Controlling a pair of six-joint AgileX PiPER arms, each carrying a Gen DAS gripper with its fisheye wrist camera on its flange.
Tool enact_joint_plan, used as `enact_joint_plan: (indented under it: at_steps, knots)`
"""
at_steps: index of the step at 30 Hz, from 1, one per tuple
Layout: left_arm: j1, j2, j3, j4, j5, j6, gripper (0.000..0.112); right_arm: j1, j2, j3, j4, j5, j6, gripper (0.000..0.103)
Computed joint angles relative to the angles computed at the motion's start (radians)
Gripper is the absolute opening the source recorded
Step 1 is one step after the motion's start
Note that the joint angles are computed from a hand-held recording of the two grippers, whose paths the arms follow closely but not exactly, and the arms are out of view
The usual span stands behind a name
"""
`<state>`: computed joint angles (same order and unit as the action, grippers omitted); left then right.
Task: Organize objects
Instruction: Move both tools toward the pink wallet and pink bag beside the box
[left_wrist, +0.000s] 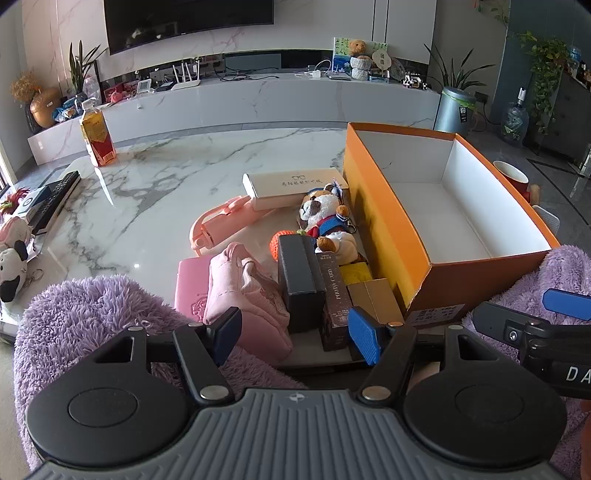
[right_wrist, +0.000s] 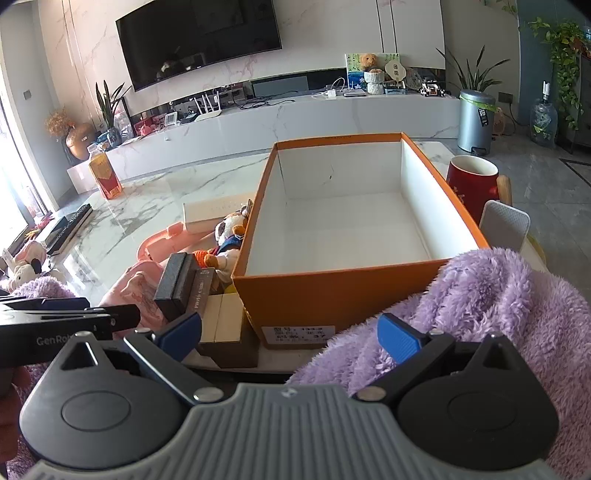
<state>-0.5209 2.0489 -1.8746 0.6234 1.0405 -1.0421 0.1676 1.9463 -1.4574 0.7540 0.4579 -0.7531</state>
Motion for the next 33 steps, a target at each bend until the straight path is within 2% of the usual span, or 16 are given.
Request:
enact_joint_plan:
  at_steps: [12, 33]
  knots:
    - [0.000, 0.001, 0.002, -0.002, -0.003, -0.003, 0.076, 0.005, 0.004, -0.008, -0.055, 0.012, 0.047, 0.100]
    - [0.007, -0.041, 0.066, -0.024, -0.064, -0.017, 0.076, 0.008, 0.003, -0.012, -0.082, 0.018, 0.076, 0.096]
